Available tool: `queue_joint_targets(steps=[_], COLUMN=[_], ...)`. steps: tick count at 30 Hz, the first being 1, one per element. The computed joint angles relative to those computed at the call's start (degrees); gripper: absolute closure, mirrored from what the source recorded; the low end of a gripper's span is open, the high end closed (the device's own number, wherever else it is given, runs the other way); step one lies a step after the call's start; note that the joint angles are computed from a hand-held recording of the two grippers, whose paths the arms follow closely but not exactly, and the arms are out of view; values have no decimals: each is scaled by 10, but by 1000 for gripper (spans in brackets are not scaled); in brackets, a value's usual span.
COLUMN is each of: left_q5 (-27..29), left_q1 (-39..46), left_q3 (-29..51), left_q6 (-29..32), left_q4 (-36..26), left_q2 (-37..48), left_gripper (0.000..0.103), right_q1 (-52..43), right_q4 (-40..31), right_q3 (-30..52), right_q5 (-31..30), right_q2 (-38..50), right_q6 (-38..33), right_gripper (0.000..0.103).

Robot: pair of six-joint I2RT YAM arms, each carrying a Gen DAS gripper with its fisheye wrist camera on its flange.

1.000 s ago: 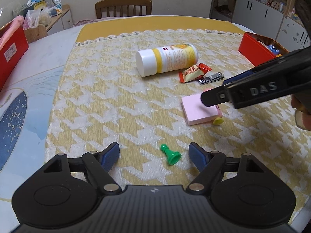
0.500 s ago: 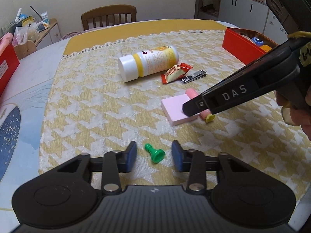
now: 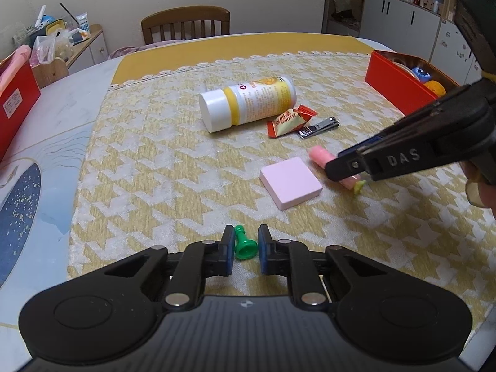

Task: Organize rigid objects
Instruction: 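Grasp the green game piece with the left gripper while the right gripper grasps the pink eraser, then carry the green piece and pink eraser over the red tin box with both grippers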

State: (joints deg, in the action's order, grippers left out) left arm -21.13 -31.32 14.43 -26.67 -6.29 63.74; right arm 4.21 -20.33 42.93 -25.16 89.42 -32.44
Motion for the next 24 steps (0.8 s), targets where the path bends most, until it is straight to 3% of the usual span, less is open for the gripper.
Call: queue_joint_targets(steps=[13, 24], left_q5=[10, -9], left_q1=[17, -46], left_q3=[75, 187], left_q6=[-14, -16], left_q4=[-60, -50], left_q2=[-21, 71], left_gripper=[88, 88], right_q1=[-96, -222], right_q4=[-99, -198], right_q3=[47, 151], right_q5=[-70, -139], right_q2=[-57, -33], right_q6=[-60, -128], right_gripper=[89, 89])
